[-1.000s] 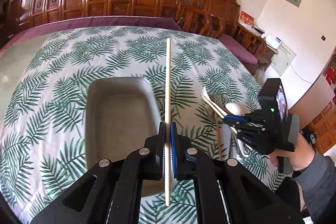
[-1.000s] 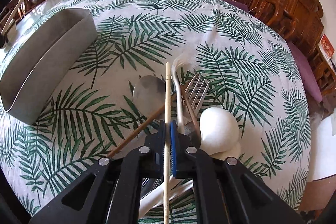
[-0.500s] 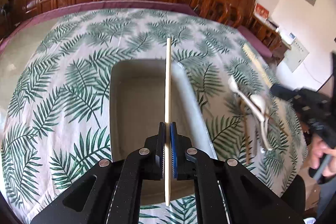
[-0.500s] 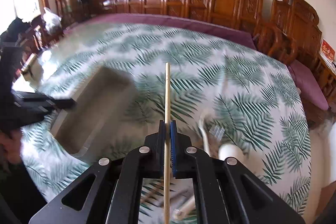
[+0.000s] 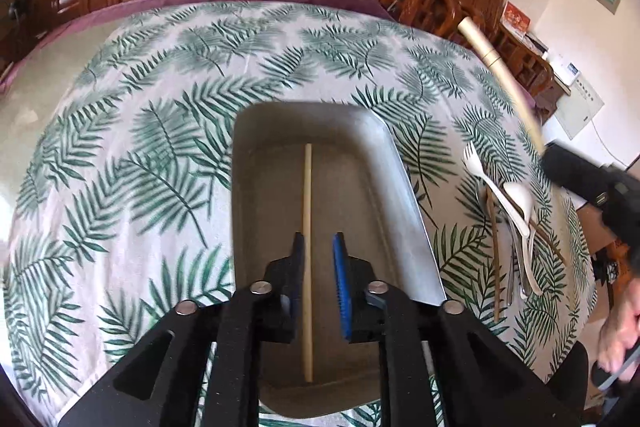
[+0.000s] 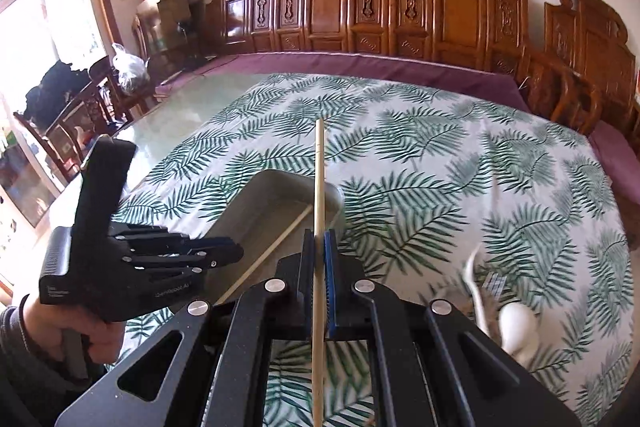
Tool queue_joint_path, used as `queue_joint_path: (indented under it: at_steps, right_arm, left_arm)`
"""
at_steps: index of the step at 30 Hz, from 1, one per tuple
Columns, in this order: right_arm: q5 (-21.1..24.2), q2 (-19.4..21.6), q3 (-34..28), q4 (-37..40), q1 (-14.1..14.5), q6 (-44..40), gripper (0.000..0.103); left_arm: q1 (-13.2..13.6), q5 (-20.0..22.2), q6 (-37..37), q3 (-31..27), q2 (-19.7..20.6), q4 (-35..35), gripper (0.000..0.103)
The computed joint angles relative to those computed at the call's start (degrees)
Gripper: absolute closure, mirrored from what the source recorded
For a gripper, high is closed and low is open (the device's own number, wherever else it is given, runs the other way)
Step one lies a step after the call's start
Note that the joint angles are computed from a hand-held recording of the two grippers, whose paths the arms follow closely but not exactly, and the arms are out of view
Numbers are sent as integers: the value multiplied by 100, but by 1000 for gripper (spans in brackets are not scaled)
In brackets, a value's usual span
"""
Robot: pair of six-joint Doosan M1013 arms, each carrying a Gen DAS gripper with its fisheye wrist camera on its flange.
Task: Organize utensils
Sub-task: 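Lower the chopstick into the grey tray and open the left tool while the right tool carries its chopstick, then lower the held chopstick into the grey tray and open the right tool, then grasp a dark wooden chopstick with the left tool while the right tool grasps a white plastic fork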
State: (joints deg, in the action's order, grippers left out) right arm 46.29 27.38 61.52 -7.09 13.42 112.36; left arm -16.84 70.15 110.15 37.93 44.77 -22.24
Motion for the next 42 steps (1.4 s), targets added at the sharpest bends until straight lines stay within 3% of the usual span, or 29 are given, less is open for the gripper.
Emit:
queue_joint_path:
  at_steps: [8,12,18,29,36,39,42]
  right_arm:
    - [-106,279,-232,467,26,82,97]
    - [-113,474,-449,686,39,94,97]
    - [33,768,-763,675,91,155,97]
    - [63,780,-593,717,103,190,95]
    - [-429,145,179,337,63,172,95]
    - [-538,-278,679,-211,30,505,95]
    - [-494,-631,1116,-804,-23,959,95]
  left_arm:
    - [132,-459,48,107,-180,-36,76]
    - [202,-640,-83,99,-208,18,61]
    - [267,-718,-261,12,-177,105,52]
    - [251,-844,-215,110,-236,133,52]
    - [208,-985,-25,330,-374,-74,51]
    - [170,-1036,90,459,-453,-268,35]
    - [92,-1123,310,635,-567,-428,33]
